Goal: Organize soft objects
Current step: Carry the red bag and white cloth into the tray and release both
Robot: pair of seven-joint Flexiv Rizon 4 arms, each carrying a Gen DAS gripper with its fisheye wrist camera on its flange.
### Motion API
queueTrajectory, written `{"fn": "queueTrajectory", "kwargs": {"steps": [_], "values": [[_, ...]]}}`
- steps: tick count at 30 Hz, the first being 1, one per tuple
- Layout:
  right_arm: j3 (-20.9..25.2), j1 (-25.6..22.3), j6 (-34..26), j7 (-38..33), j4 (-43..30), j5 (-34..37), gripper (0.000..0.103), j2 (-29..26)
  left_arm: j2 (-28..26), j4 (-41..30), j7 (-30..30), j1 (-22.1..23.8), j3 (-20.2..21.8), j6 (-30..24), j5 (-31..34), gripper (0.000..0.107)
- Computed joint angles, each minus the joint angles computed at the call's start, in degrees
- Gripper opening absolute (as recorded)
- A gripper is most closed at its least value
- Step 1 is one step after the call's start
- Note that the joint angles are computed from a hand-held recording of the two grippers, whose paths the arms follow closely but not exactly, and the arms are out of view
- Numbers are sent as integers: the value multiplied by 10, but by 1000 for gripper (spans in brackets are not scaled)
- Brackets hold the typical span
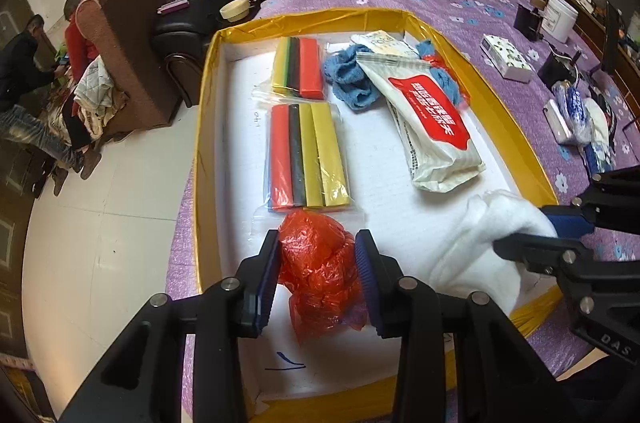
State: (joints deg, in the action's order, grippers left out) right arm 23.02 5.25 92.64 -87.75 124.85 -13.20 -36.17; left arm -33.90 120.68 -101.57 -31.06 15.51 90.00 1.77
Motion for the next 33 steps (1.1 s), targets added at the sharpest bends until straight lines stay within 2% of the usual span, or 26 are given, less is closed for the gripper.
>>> {"fn": "queueTrajectory", "kwargs": {"steps": [7, 14, 16, 24, 26, 28, 33], "values": [[-43, 42, 11, 31, -24, 6, 16, -17, -17, -24, 27, 20, -22, -5, 2, 37], [-54, 51, 22, 48, -27, 0, 18, -17, -23, -34, 38, 32, -36, -2, -10, 38], [-44, 41, 18, 47, -23, -5, 23, -13, -23, -33, 36, 29, -35, -2, -13, 39], [-20, 9, 29, 43, -4, -11, 28, -1, -16, -27, 20, 11, -20, -1, -17, 48], [-5, -7, 34, 38, 0, -14, 37, 0, -14, -26, 12, 2, -11, -1, -17, 55], [-6, -8, 42, 37, 6, -17, 50, 4, -12, -26, 4, -6, -2, 0, -15, 57], [19, -38, 59, 29, 21, -33, 51, 11, -4, -22, -17, -28, 21, 3, -9, 57]]}}
